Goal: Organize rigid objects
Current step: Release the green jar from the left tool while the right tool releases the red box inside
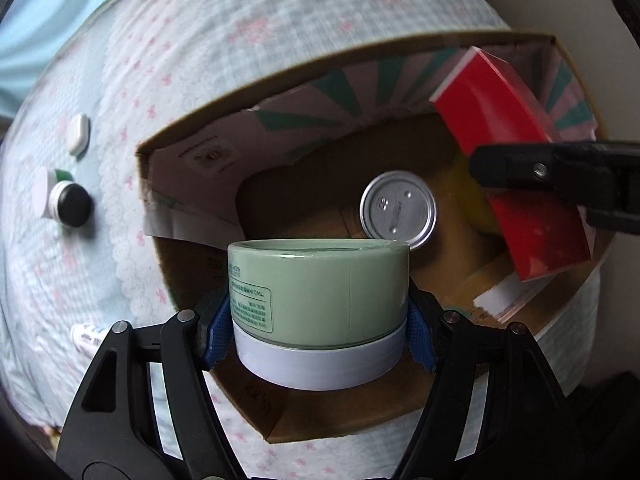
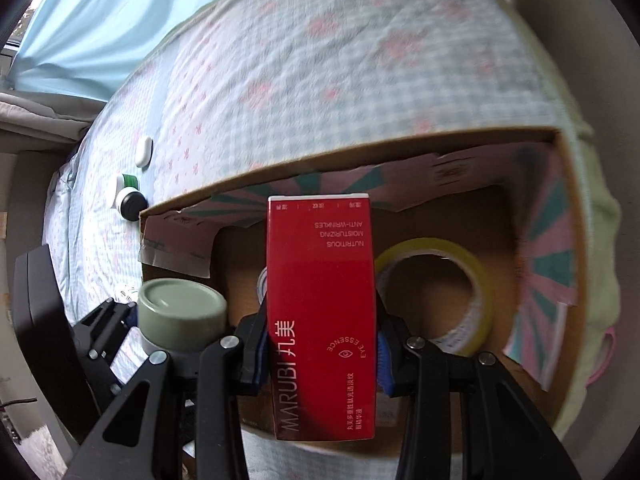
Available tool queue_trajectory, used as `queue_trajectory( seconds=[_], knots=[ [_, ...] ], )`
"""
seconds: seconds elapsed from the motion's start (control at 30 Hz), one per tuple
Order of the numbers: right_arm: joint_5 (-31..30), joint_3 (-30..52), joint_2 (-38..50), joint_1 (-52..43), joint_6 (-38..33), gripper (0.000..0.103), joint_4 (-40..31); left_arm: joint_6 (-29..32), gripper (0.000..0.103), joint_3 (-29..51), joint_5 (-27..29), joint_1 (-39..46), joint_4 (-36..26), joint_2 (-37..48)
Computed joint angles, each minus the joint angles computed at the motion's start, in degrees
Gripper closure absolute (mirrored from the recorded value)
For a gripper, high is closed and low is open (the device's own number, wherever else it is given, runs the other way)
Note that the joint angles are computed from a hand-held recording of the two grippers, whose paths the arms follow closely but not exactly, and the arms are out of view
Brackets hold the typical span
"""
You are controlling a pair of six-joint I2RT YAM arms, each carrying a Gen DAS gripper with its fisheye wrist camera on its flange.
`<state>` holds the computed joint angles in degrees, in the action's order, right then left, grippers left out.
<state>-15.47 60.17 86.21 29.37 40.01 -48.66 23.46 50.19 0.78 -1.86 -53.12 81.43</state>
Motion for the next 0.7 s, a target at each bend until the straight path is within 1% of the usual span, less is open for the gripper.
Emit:
queue_trajectory(
  seconds=[0.1, 0.2, 0.3, 0.33, 0.37, 0.4, 0.43, 0.47, 0.57, 0.67, 0.7],
  knots=[
    [-0.84, 0.06, 1.75, -0.24, -0.9, 0.065, 1.4, 2.14, 0.036, -2.23, -0.92, -1.26, 1.27, -1.18],
    [-1.7, -0.14, 2.45, -1.3, -2.29, 0.065, 2.08, 3.51, 0.036, -3.32, -1.19, -1.08, 1.3, -1.98],
    [-3.08, 1.01, 4.17, -1.71, -4.42, 0.064, 1.22, 3.97, 0.036, -3.0, 0.38, 0.09, 0.48, -2.73],
    [-2.98, 1.43, 4.53, -1.88, -4.99, 0.062, 0.9, 4.29, 0.033, -2.48, 1.09, 0.5, -0.16, -2.81],
    [-2.7, 2.08, 4.72, -1.89, -4.84, 0.058, 0.14, 4.93, 0.012, -1.9, 2.12, 1.05, -0.89, -3.41],
    [-2.44, 2.85, 4.68, -2.15, -4.15, 0.039, -1.23, 5.65, 0.0, -1.34, 2.69, 1.5, -1.58, -4.5],
    [-2.17, 3.2, 4.24, -2.61, -3.62, 0.003, -2.17, 6.46, 0.0, -1.04, 3.39, 2.17, -1.65, -5.73],
    [-1.54, 2.56, 2.55, -2.95, -2.77, 0.0, -1.92, 7.6, 0.0, -0.51, 4.12, 3.11, -2.37, -6.46],
    [-2.48, 0.26, -2.39, -4.39, -1.01, 0.0, -1.74, 10.37, 0.0, 0.43, 5.32, 6.51, -4.44, -7.2],
    [-0.49, 0.11, -4.01, -3.41, -0.69, 0.0, -3.45, 12.53, 0.0, 1.24, 5.44, 10.04, -5.23, -6.9],
    [0.2, 0.25, -4.12, -2.92, -0.61, 0.0, -3.91, 12.15, 0.0, 1.35, 5.64, 10.37, -5.9, -7.28]
  ],
)
